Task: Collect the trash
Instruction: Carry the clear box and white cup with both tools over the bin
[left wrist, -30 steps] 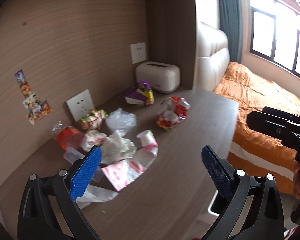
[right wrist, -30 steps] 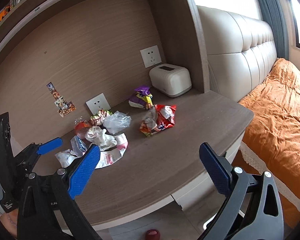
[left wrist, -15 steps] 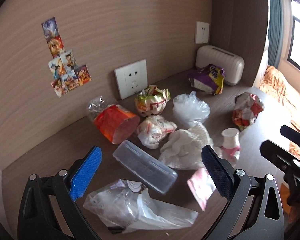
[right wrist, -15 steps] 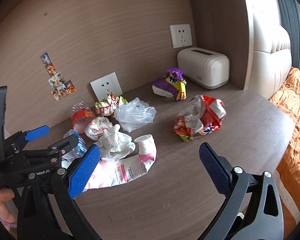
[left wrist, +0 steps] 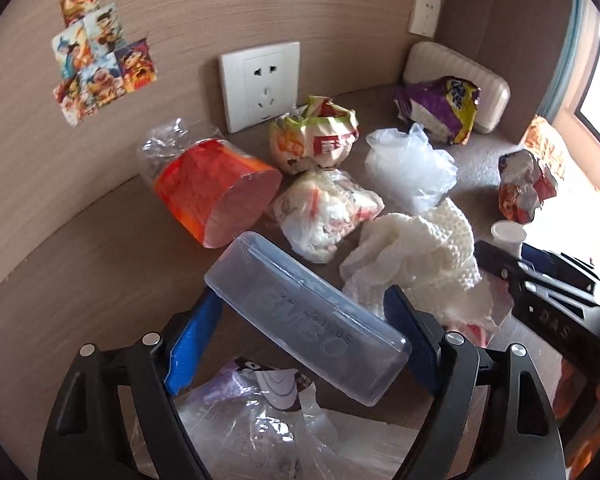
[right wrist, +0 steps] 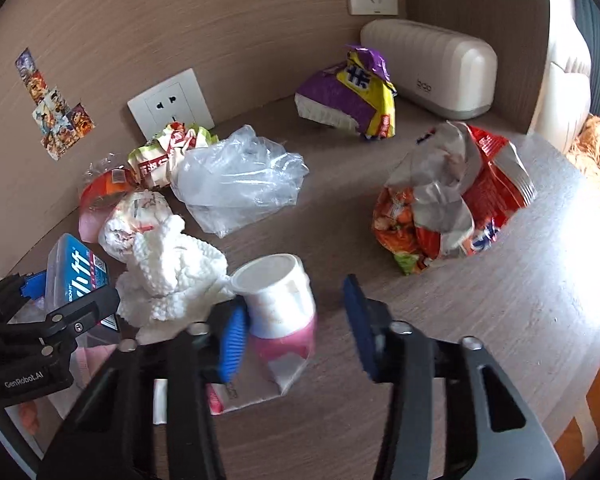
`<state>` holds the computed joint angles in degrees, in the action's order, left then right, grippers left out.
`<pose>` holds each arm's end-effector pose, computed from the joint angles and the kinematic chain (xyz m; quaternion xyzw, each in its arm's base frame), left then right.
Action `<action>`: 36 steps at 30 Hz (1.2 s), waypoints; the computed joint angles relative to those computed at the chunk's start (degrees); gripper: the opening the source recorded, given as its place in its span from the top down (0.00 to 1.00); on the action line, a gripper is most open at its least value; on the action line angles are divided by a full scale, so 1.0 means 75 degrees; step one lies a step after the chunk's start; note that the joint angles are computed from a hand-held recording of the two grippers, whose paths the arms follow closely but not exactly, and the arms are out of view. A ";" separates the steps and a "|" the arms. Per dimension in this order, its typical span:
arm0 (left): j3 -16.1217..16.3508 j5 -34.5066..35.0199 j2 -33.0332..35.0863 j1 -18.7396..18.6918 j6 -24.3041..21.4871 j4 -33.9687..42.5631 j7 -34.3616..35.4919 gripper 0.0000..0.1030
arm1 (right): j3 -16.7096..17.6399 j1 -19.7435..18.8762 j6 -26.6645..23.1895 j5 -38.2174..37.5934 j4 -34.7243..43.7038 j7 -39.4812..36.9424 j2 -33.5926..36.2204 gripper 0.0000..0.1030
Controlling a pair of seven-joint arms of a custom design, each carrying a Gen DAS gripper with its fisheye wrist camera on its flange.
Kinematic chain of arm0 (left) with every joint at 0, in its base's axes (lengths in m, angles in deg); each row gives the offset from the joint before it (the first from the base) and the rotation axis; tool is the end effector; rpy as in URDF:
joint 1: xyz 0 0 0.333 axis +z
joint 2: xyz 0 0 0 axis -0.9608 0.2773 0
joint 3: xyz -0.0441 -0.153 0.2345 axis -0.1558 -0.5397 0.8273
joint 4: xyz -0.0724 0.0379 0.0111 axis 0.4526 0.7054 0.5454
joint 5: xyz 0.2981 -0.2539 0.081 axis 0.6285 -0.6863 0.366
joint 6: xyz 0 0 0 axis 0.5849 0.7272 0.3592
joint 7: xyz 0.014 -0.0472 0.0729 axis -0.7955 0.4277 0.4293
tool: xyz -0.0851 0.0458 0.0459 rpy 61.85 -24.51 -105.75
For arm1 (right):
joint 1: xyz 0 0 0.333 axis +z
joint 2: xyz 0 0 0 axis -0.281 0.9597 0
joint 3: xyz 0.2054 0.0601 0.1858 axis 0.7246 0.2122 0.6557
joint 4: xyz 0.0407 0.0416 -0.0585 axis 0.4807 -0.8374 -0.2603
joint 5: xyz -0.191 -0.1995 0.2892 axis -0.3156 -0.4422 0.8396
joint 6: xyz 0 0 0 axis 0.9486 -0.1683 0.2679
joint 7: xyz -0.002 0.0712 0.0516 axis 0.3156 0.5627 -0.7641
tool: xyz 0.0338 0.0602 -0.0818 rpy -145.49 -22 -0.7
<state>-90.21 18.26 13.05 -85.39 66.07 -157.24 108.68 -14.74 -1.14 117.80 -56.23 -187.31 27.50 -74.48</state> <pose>0.4299 -0.2296 0.7261 -0.6331 0.7095 -0.2425 0.1926 0.4381 0.1781 0.7159 -0.6846 0.6401 -0.1590 0.3104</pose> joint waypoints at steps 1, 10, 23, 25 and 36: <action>-0.0001 0.0003 -0.0043 -0.0010 0.0070 -0.0061 0.0013 0.22 | 0.0008 -0.0021 0.0012 -0.0018 -0.0008 0.0041 -0.0001 0.70; -0.0057 0.0271 -0.0293 0.0050 0.0236 0.0086 0.0249 0.22 | -0.0084 -0.0108 0.0020 0.0002 -0.0036 0.0002 -0.0467 0.70; -0.0690 0.0396 -0.0033 -0.0507 0.0324 0.1369 0.0732 0.22 | -0.0226 -0.0692 -0.0237 -0.0366 -0.0117 -0.0184 -0.2029 0.70; -0.0802 0.0266 0.0129 -0.0732 0.0396 0.1534 0.0810 0.22 | -0.0282 -0.0881 -0.0418 -0.0486 -0.0305 -0.0182 -0.2445 0.70; -0.1508 0.0103 0.1554 -0.2127 0.0529 0.2483 0.1168 0.22 | -0.0733 -0.2362 -0.2331 -0.1534 -0.1275 -0.0501 -0.4660 0.70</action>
